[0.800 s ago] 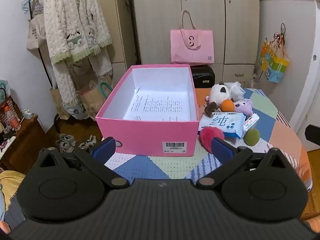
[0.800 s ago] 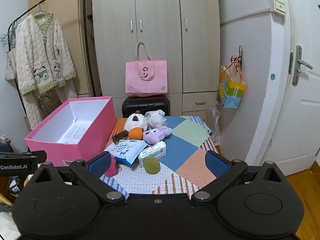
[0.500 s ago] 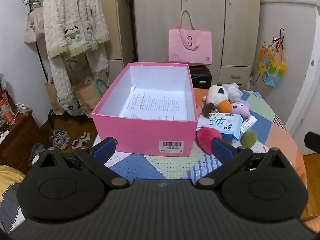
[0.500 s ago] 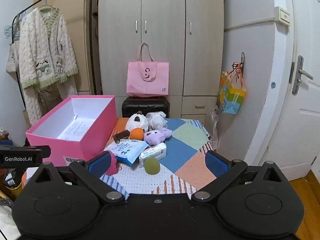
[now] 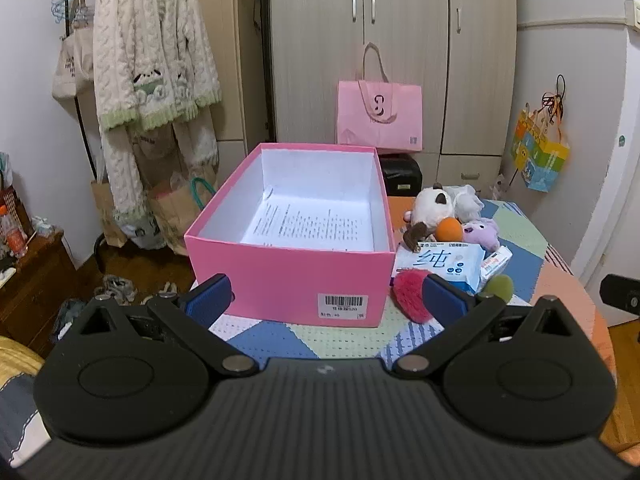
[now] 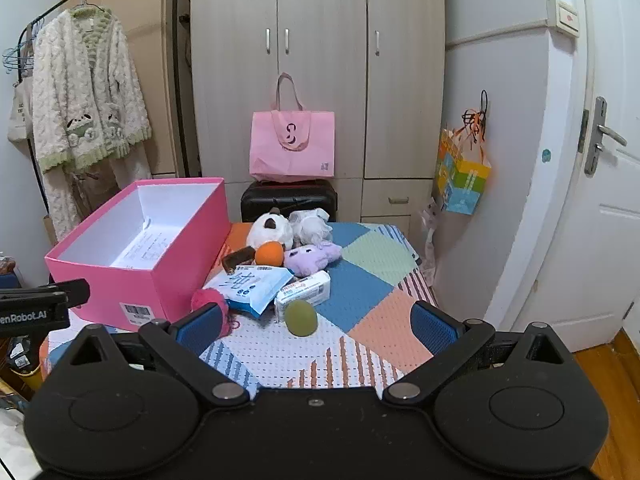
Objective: Organize soft objects
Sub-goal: 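Move both tools toward the pink pompom and green sponge on the table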
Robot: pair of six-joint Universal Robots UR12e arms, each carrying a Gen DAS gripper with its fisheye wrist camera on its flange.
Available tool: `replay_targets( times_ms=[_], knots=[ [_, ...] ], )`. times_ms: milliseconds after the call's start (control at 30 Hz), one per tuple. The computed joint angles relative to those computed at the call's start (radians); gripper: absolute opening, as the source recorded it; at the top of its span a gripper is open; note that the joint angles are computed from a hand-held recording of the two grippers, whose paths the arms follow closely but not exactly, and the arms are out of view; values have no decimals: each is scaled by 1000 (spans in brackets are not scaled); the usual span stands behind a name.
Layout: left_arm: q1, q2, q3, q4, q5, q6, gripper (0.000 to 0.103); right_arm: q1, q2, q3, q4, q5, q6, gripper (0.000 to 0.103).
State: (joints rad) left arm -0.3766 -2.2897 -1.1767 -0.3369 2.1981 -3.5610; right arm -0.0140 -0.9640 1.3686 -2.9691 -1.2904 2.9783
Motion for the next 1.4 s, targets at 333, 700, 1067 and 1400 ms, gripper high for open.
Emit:
replay_targets(
  times_ms=[333,700,1067,1400],
  knots=[
    [3,-15,23,-60,-2,-46,103,-8,7,3,4,29,-11,102],
    [-3,-50,56,-46,4,9,103,-34,24,-4,-2,130,-23,102],
    [-11,-56,44,-5,10,10,103,-44,22,32,-93,185,-36,102],
    [-18,-53,34,43,27,47,103,-43,25,36,-91,156,-25,102]
  ],
)
